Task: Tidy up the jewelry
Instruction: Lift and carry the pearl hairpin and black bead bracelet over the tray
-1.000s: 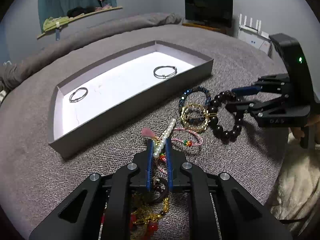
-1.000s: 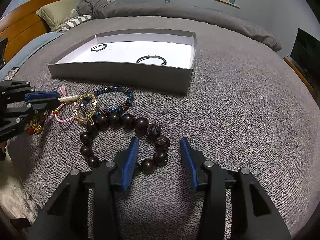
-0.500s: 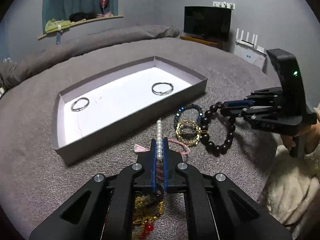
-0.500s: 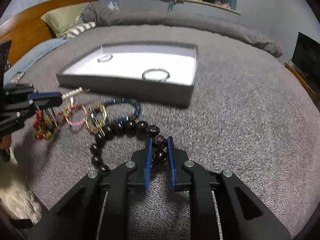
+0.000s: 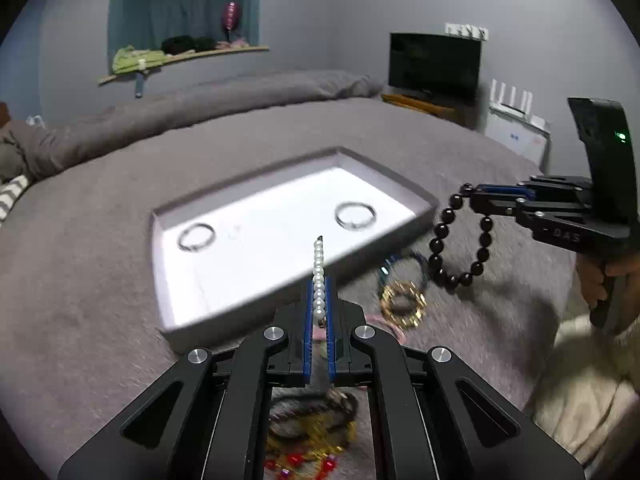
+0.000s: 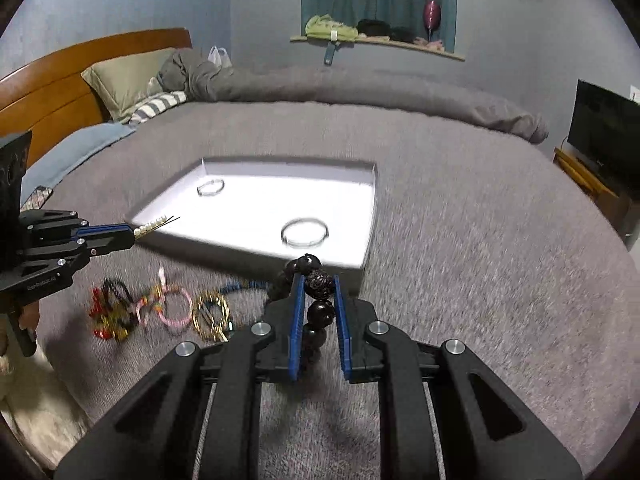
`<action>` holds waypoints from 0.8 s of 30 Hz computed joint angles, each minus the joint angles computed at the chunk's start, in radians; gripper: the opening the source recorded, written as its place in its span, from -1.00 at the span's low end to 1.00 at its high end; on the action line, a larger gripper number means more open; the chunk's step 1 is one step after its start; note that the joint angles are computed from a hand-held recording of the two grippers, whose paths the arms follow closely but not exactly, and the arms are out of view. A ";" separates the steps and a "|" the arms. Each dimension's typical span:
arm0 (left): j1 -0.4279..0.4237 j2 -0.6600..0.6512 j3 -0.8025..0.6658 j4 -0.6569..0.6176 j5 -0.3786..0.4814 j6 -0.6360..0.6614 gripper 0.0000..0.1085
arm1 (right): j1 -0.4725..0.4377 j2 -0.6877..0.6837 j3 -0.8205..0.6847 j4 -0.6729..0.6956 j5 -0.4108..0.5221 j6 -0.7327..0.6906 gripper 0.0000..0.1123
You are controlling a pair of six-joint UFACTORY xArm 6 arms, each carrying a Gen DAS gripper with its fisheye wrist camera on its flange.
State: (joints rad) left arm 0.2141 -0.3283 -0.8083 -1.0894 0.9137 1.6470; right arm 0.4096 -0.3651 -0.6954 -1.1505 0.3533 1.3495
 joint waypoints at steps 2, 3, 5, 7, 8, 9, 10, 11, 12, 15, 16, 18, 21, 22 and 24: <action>-0.003 0.021 -0.031 -0.004 -0.006 -0.020 -0.90 | 0.000 -0.005 -0.021 -0.013 0.018 -0.005 -0.74; -0.013 0.036 -0.050 -0.004 -0.024 -0.037 -0.90 | 0.001 0.003 -0.048 -0.026 0.034 -0.003 -0.74; -0.031 0.062 -0.082 -0.006 -0.058 -0.056 -0.90 | -0.002 0.014 -0.082 -0.040 0.047 0.001 -0.74; -0.053 0.096 -0.117 -0.009 -0.102 -0.082 -0.90 | -0.009 0.036 -0.130 -0.065 0.054 0.019 -0.74; -0.060 0.113 -0.136 -0.011 -0.112 -0.092 -0.90 | -0.012 0.050 -0.154 -0.077 0.057 0.026 -0.74; -0.073 0.140 -0.163 -0.010 -0.133 -0.109 -0.90 | -0.018 0.069 -0.182 -0.084 0.056 0.030 -0.74; -0.077 0.151 -0.174 -0.008 -0.144 -0.116 -0.90 | -0.027 0.088 -0.206 -0.088 0.049 0.036 -0.74; -0.084 0.169 -0.193 -0.003 -0.156 -0.131 -0.90 | -0.033 0.105 -0.228 -0.092 0.043 0.040 -0.74; -0.094 0.192 -0.216 0.006 -0.174 -0.152 -0.90 | -0.043 0.136 -0.260 -0.100 0.035 0.049 -0.74; -0.108 0.243 -0.262 0.024 -0.196 -0.195 -0.90 | -0.056 0.215 -0.337 -0.092 0.038 0.044 -0.74; -0.106 0.251 -0.265 0.019 -0.198 -0.195 -0.90 | -0.056 0.233 -0.354 -0.080 0.045 0.036 -0.74; -0.106 0.256 -0.257 0.026 -0.205 -0.185 -0.90 | -0.068 0.293 -0.402 -0.043 0.030 0.009 -0.74; -0.110 0.278 -0.259 0.043 -0.235 -0.183 -0.90 | -0.079 0.356 -0.445 -0.014 0.013 -0.005 -0.74; -0.108 0.287 -0.263 0.044 -0.239 -0.184 -0.90 | -0.084 0.375 -0.459 -0.008 0.003 -0.003 -0.74; -0.104 0.311 -0.280 0.051 -0.244 -0.192 -0.90 | -0.103 0.414 -0.478 0.013 -0.037 -0.001 -0.74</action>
